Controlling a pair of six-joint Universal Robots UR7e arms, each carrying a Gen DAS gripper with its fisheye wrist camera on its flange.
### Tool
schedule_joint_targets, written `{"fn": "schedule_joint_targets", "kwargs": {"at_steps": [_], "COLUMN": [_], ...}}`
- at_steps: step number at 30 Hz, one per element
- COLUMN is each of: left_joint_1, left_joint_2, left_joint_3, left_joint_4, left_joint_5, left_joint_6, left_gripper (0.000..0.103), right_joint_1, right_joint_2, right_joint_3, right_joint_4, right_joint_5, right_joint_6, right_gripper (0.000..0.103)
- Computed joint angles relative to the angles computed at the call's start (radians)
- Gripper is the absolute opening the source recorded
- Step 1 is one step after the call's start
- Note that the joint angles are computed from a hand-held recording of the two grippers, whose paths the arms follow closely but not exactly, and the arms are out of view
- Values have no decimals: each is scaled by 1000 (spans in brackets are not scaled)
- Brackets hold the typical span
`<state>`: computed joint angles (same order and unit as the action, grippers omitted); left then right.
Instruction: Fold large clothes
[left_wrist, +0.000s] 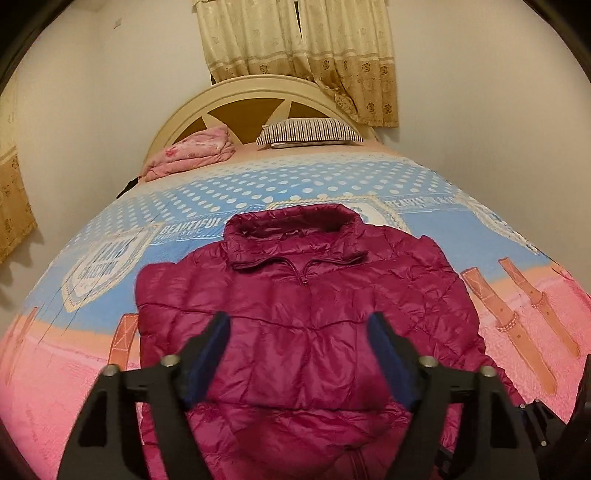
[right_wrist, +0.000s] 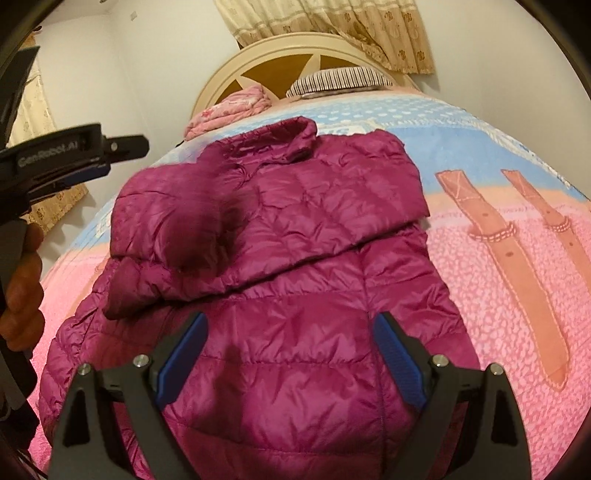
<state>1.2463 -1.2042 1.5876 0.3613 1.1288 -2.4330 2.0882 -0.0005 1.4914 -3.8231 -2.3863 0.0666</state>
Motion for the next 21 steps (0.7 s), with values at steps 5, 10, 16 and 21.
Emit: {"fn": "schedule_joint_targets", "kwargs": {"at_steps": [5,10,16,21], "left_joint_1": [23,73,153,214], "left_joint_2": [-33,-17,44,93], "left_joint_3": [-4,-59,-206,-331], "left_joint_4": [-30,-64,22,81], "left_joint_5": [-4,-52,-72,-101], "left_joint_6": [52,150,116,49], "left_gripper": [79,80,80,80], "right_joint_1": [-4,7,26,2], "right_joint_2": [0,-12,-91,-85], "right_joint_3": [5,3,-17,-140], "right_joint_4": [4,42,211,389], "right_joint_5": [9,-3,90,79], "right_joint_6": [6,19,77,97], "right_gripper": [93,93,86,71]}}
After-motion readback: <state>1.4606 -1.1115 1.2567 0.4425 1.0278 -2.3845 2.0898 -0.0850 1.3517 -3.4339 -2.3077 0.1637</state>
